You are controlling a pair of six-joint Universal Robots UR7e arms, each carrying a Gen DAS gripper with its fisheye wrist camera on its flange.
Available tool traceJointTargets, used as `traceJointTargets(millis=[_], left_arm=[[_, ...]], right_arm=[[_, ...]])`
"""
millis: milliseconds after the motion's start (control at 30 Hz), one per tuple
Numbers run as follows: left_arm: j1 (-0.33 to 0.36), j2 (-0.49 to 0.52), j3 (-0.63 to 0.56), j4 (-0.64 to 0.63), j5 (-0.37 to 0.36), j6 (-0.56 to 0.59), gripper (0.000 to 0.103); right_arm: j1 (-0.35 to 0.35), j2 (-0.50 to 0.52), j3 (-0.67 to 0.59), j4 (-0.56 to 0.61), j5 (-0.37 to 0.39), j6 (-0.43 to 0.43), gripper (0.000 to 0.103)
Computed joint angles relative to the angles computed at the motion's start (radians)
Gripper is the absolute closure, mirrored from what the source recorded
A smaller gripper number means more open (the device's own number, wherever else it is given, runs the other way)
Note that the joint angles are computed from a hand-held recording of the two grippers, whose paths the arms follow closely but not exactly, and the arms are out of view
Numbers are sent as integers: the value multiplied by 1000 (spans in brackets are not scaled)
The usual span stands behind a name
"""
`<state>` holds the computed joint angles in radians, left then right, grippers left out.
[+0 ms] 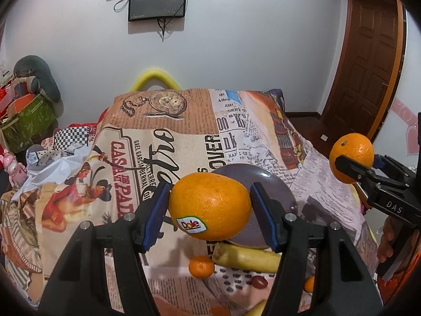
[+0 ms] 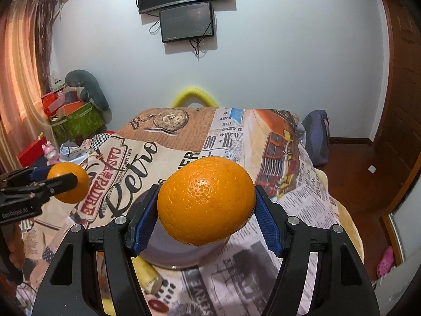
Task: Organize fruits
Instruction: 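Carry both oranges onto the dark plate and open both tools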
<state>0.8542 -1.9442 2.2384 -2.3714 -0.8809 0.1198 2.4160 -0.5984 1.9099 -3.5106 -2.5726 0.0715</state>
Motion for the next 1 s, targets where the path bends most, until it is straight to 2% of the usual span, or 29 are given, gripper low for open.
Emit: traceJointTargets(millis=[300, 667, 1000], left_arm=[[83, 137, -24, -92, -37, 46, 40], [163, 282, -66, -119, -64, 75, 40], [201, 378, -74, -153, -52, 124, 40]], right_arm=[[-60, 19, -36, 38, 39, -35, 37], [-154, 27, -70, 181, 102, -26, 37], [-217, 32, -92, 276, 163, -11, 37]])
